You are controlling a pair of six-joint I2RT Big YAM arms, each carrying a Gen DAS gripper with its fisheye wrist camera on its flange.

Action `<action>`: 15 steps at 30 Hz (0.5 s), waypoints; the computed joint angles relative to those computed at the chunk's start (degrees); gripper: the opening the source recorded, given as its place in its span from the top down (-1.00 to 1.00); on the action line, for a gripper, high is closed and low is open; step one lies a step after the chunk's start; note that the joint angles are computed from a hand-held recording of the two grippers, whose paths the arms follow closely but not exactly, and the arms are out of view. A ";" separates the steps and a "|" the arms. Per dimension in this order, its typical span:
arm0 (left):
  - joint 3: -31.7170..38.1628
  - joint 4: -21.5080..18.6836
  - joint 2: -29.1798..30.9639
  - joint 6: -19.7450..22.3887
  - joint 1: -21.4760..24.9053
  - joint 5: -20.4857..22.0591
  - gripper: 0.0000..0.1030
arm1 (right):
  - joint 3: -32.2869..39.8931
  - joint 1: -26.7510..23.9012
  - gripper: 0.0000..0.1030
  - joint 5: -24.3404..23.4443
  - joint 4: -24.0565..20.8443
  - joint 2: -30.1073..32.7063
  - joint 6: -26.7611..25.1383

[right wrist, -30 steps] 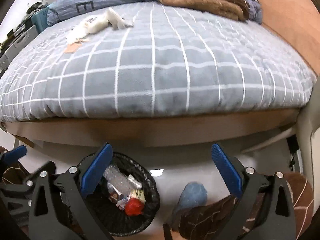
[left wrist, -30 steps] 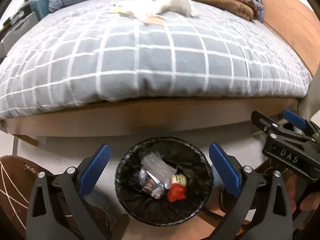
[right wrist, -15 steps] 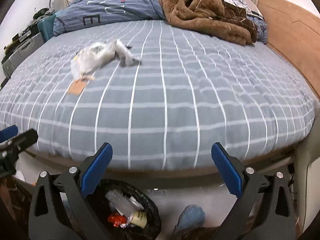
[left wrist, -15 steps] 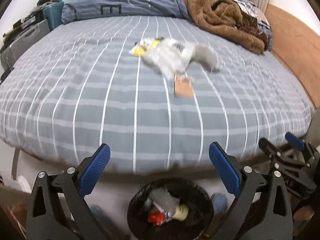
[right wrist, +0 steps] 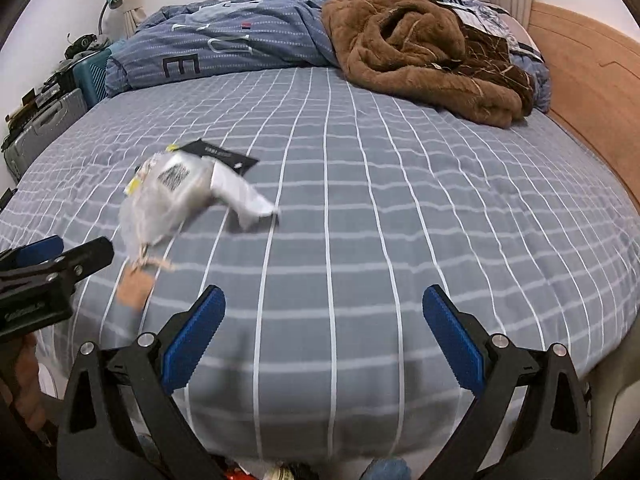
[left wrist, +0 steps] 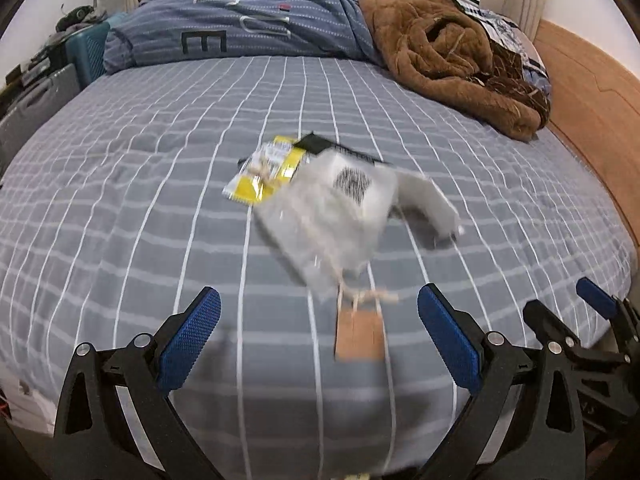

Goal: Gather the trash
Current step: 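Raise both tools from the bin toward the white paper bag on the bed, then grasp the white paper bag with the left tool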

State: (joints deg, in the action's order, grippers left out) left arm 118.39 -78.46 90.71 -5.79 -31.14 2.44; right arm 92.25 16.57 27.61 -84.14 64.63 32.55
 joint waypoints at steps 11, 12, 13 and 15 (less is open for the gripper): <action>14.15 -2.26 13.02 3.79 -2.09 -2.22 -0.81 | 2.61 -9.72 -0.85 -6.53 5.08 4.95 -6.52; 15.99 -3.22 14.54 4.32 -2.18 -2.04 -0.77 | 2.72 -10.50 -0.85 -7.27 5.59 5.35 -6.62; 16.74 -3.60 15.24 4.63 -2.24 -2.20 -0.75 | 2.82 -11.00 -0.85 -7.78 5.85 5.70 -6.81; 18.46 -4.01 16.92 4.85 -2.24 -2.63 -0.69 | 3.27 -11.68 -0.85 -8.44 6.22 6.58 -7.45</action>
